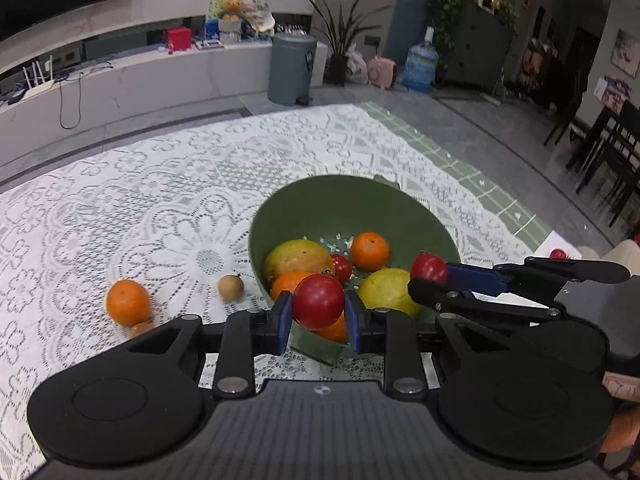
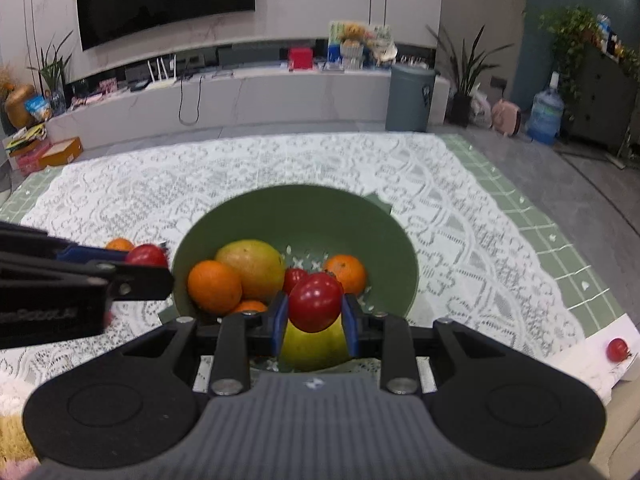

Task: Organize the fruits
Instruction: 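Carry both tomatoes over the green colander and lower them inside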

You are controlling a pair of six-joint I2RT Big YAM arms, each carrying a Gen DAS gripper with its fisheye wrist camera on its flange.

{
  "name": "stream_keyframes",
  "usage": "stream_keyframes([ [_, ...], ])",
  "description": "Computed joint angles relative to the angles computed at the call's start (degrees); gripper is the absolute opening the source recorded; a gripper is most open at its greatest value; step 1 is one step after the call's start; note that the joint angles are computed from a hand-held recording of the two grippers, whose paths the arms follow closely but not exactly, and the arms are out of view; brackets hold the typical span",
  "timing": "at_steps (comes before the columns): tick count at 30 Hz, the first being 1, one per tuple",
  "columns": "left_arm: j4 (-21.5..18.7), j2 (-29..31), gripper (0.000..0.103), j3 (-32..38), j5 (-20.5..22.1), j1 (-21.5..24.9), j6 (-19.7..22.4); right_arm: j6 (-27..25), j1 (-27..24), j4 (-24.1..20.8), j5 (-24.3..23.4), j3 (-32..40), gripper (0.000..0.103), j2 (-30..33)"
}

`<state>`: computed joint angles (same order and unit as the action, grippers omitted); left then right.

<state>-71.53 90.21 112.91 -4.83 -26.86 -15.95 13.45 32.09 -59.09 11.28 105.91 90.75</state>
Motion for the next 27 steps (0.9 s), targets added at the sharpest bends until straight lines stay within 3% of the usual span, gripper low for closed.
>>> stream_keyframes([
  [14, -6.2, 7.5, 0.031, 7.5, 1.0, 1.2, 4.9, -0.2, -1.2, -5.3, -3.4, 5.8, 0.026, 5.1],
  [27, -4.5, 9.2, 0.031, 9.1, 2.3, 1.9, 4.0, 0.3, -1.1, -6.7, -2.7, 7.9, 0.027, 6.8],
])
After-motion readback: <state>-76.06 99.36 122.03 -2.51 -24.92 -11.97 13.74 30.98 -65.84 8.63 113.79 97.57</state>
